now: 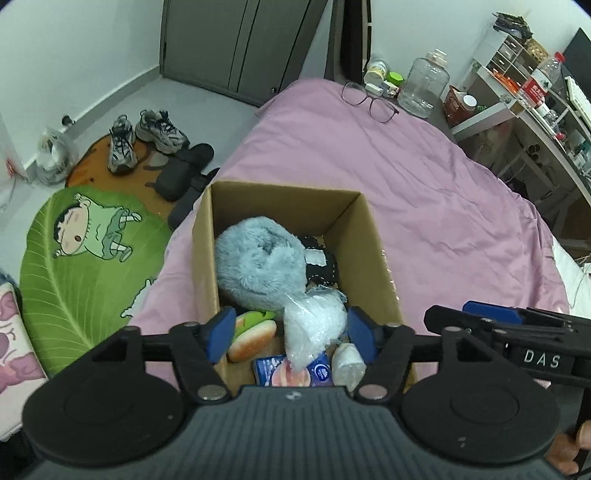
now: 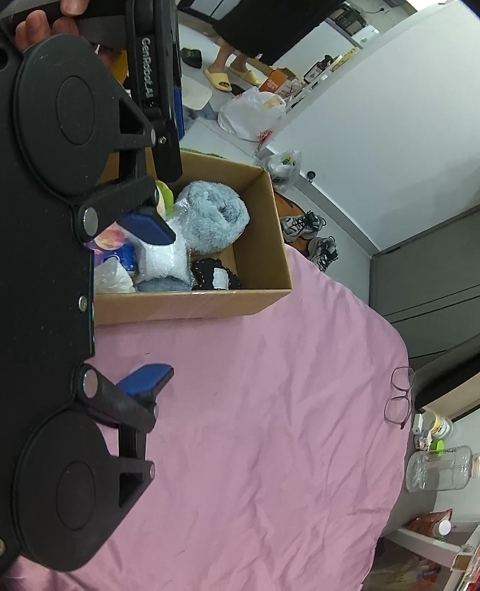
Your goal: Organize soft objects
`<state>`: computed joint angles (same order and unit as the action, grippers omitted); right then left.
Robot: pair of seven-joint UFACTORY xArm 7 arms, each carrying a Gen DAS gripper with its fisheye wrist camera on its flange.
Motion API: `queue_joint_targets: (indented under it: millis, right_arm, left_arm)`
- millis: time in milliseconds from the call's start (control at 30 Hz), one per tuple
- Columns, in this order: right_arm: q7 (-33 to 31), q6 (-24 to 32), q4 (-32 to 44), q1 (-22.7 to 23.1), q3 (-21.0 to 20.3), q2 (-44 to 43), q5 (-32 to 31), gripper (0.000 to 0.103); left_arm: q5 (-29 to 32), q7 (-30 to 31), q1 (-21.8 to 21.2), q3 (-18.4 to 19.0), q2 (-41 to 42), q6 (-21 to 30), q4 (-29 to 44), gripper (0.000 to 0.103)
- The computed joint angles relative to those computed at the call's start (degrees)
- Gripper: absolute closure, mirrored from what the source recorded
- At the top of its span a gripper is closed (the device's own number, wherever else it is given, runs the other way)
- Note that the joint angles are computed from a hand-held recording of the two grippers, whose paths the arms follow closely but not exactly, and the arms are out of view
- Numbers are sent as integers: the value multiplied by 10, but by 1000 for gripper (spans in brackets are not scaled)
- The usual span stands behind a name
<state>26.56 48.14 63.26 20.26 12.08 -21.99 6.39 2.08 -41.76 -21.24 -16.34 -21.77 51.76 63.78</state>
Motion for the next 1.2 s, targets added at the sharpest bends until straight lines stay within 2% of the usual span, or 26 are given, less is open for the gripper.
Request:
queue_joint_targets:
  millis: [200,333,400,733,867,1000,1100,1200]
  right_arm:
    - [-21,3,-13,6,-13,-38,24,17]
    - [-23,12,-17,3,-15,-61,31,12]
    - [-26,14,-21,1,-13,-73,28,4]
    - [3,86,-12,-25,11,-123,-19,0]
    - [11,94,-19,-29,18,-151,-27,0]
    - [18,104,-18,-33,21,-172,-28,0]
    - [17,115,-16,-34,22,-189,-31,0]
    - [13,126,-14,-34,21,-207,-30,0]
  left_arm:
    - [6,-25,0,-13,-14,38,22,23]
    - [13,-40,-3,-24,-16,70,43,22]
    - [19,-42,-5,-30,-19,82,53,22]
    - [34,-57,-18,-56,-34,101,83,18]
    - [37,-49,-24,-65,-44,119,95,17]
    - [45,-69,-17,-80,-54,146,112,16]
    - [51,-74,-16,-91,-61,160,123,10]
    - [53,-81,-15,-102,-65,167,131,9]
